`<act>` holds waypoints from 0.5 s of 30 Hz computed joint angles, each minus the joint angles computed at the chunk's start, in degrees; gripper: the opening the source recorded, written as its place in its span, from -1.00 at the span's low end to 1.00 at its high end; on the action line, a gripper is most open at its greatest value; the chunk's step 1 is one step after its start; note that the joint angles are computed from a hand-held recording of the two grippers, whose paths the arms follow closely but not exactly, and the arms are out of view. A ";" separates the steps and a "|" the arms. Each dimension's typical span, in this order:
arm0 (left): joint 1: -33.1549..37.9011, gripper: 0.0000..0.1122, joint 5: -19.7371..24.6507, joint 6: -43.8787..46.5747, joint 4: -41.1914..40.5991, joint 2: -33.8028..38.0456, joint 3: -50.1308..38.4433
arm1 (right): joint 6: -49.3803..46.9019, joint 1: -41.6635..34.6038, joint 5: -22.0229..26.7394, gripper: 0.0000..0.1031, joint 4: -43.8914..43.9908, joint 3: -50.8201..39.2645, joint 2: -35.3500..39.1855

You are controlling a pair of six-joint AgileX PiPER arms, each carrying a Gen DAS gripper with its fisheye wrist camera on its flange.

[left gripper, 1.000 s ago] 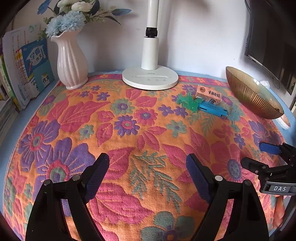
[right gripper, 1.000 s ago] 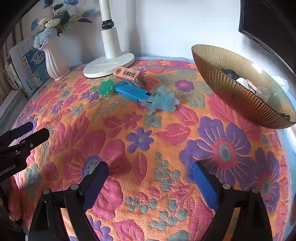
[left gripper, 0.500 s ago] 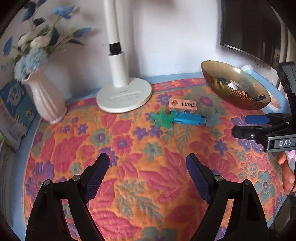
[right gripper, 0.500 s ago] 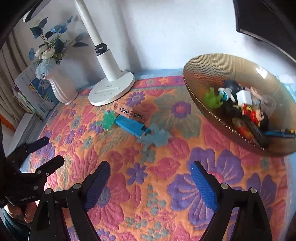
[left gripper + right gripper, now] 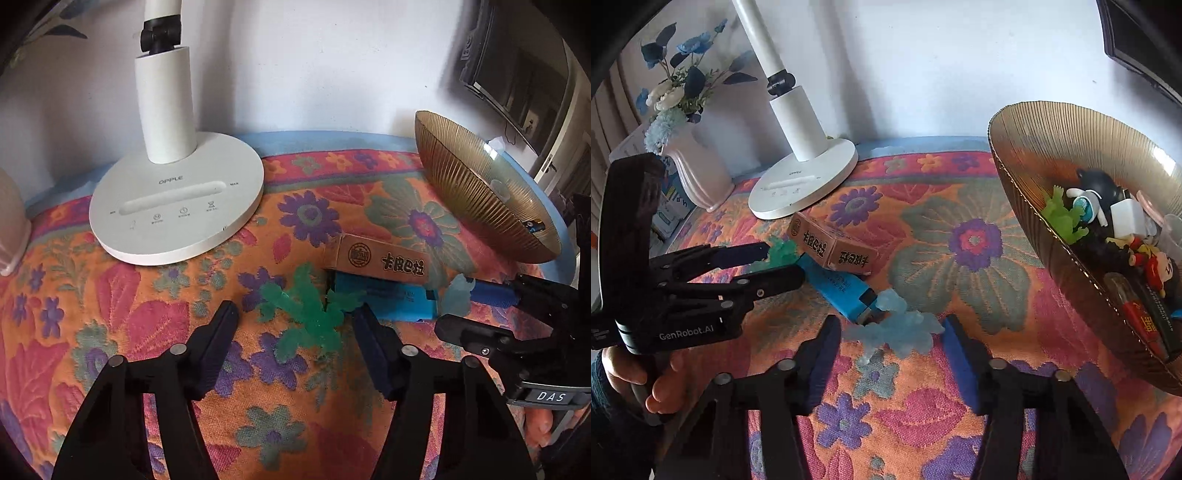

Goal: Organize rigid objects
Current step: 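Grasp the dark green leaf toy with the left tool while the right tool grasps the light blue toy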

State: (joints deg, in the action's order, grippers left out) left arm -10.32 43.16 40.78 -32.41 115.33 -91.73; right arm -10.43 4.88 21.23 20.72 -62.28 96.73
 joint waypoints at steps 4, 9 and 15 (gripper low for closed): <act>0.26 -0.16 -0.84 0.57 -0.40 -1.33 1.53 | -1.67 0.01 -2.96 0.00 2.00 2.76 -2.21; 4.04 -0.16 -1.57 8.26 -9.34 -10.32 12.40 | -2.84 -0.25 -2.75 0.00 3.63 8.20 -9.43; 6.18 -0.16 -3.64 17.29 -16.19 -23.94 28.97 | -7.17 0.91 0.28 0.00 5.04 17.52 -20.56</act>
